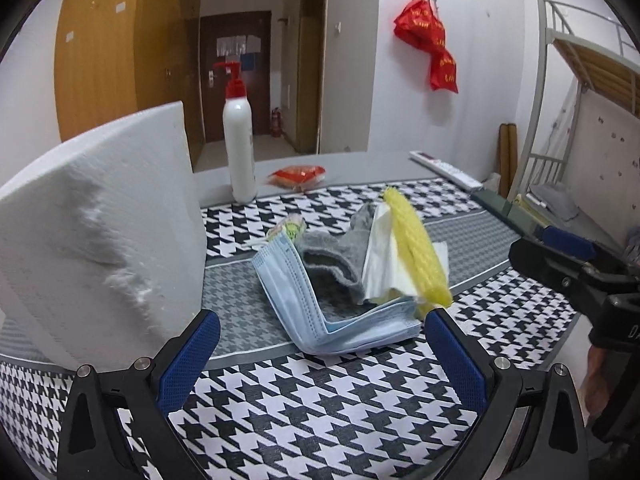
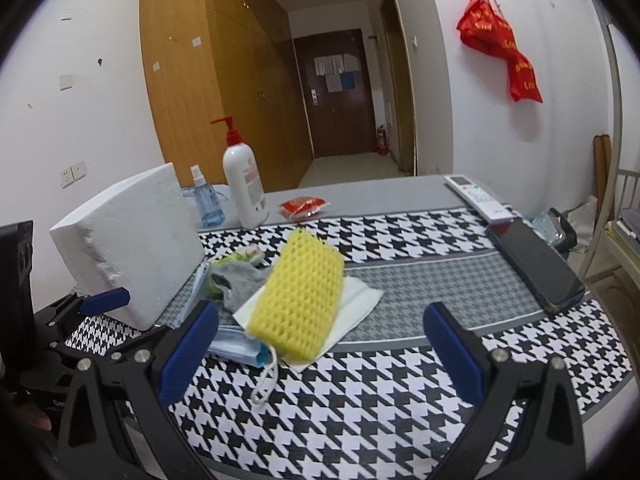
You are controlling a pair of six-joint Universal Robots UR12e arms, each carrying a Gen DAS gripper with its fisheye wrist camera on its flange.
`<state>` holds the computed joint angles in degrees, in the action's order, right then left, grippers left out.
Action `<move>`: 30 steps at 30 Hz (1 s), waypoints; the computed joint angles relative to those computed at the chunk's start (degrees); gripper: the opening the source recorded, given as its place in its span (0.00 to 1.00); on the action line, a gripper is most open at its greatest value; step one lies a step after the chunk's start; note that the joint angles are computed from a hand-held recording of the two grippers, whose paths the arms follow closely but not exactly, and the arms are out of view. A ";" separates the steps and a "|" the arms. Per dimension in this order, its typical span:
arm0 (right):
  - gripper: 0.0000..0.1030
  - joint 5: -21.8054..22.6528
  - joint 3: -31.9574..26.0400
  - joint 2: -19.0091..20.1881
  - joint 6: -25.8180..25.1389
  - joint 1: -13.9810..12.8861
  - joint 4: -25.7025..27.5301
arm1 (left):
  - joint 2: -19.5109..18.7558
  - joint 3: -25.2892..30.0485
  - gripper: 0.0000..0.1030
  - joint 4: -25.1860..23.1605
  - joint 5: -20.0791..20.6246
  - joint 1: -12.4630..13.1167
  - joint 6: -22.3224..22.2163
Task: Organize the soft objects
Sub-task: 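Move both tools toward the tray of soft items beside the foam box, then grasp the blue face mask with the left tool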
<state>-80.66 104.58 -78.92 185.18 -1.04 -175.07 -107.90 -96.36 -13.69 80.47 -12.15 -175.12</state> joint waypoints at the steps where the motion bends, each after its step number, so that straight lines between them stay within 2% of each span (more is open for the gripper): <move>1: 1.00 0.02 -0.19 0.17 -0.34 -0.06 0.44 | -0.24 0.23 0.99 -0.39 -0.01 -0.04 -0.16; 5: 1.00 1.20 -0.71 0.56 -0.82 -0.43 1.51 | -0.93 1.00 0.97 -1.26 -0.49 0.03 -1.87; 10: 1.00 1.90 -1.38 0.97 -1.60 -0.63 2.34 | -1.60 2.08 0.91 -2.38 1.26 0.08 -5.32; 15: 1.00 2.35 -2.09 1.28 -3.13 -0.50 3.74 | -2.47 3.59 0.80 -5.36 2.05 0.02 -6.78; 22: 1.00 2.45 -2.92 1.64 -4.42 -0.40 5.21 | -2.93 3.95 0.79 -5.22 5.70 -0.62 -6.80; 25: 1.00 2.62 -3.52 2.07 -5.02 -0.25 6.09 | -3.16 4.56 0.69 -7.37 6.69 -0.79 -6.17; 27: 1.00 3.04 -3.78 2.28 -5.32 -0.22 6.47 | -3.38 5.07 0.57 -9.09 7.11 -0.72 -6.66; 30: 1.00 3.03 -4.19 2.49 -6.15 -0.07 6.93 | -3.56 5.54 0.49 -10.83 7.59 -0.63 -7.10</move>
<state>-77.62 100.40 -76.43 179.03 -1.11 -168.15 -111.46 -90.82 -24.52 88.06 -12.78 -182.22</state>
